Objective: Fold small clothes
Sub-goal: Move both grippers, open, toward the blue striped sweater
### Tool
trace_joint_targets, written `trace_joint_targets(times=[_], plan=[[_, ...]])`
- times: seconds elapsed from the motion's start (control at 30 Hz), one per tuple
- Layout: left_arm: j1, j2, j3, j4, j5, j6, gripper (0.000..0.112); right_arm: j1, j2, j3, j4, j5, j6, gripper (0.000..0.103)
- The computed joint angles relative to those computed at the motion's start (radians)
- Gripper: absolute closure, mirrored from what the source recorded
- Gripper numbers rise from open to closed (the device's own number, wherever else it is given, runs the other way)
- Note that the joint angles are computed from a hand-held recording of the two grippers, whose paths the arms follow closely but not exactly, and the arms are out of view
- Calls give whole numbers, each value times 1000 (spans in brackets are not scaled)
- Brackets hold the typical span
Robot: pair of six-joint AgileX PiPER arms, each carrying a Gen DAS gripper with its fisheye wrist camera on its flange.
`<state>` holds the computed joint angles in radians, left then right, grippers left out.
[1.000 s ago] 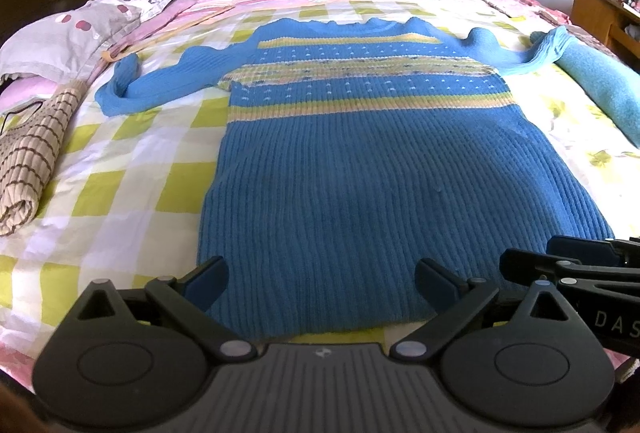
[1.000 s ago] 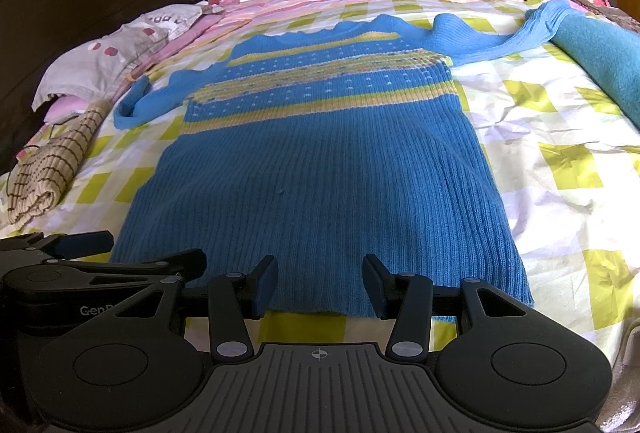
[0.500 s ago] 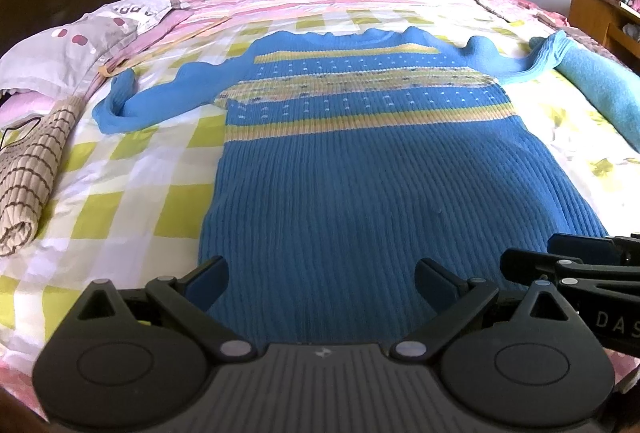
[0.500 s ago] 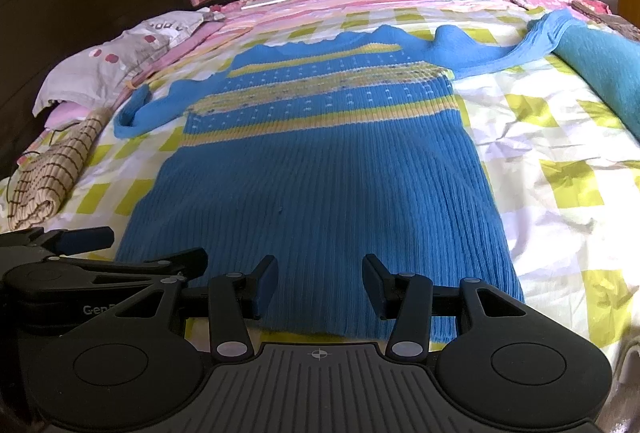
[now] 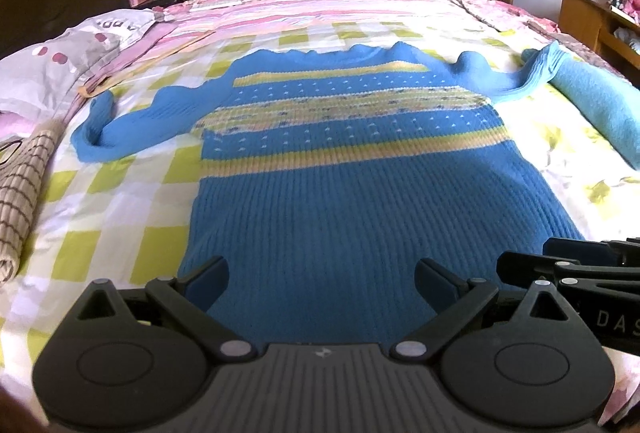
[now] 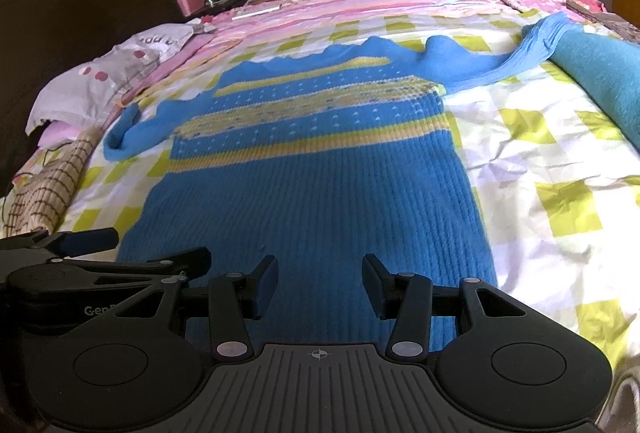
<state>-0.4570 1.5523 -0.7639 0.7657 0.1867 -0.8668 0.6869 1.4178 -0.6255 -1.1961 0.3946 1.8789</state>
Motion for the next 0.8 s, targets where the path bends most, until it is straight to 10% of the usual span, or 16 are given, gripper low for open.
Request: trace_joint_targets(times=[0.8], plan=[[10, 148, -174, -322, 17, 323, 9, -181, 67, -60, 72, -125, -155, 63]])
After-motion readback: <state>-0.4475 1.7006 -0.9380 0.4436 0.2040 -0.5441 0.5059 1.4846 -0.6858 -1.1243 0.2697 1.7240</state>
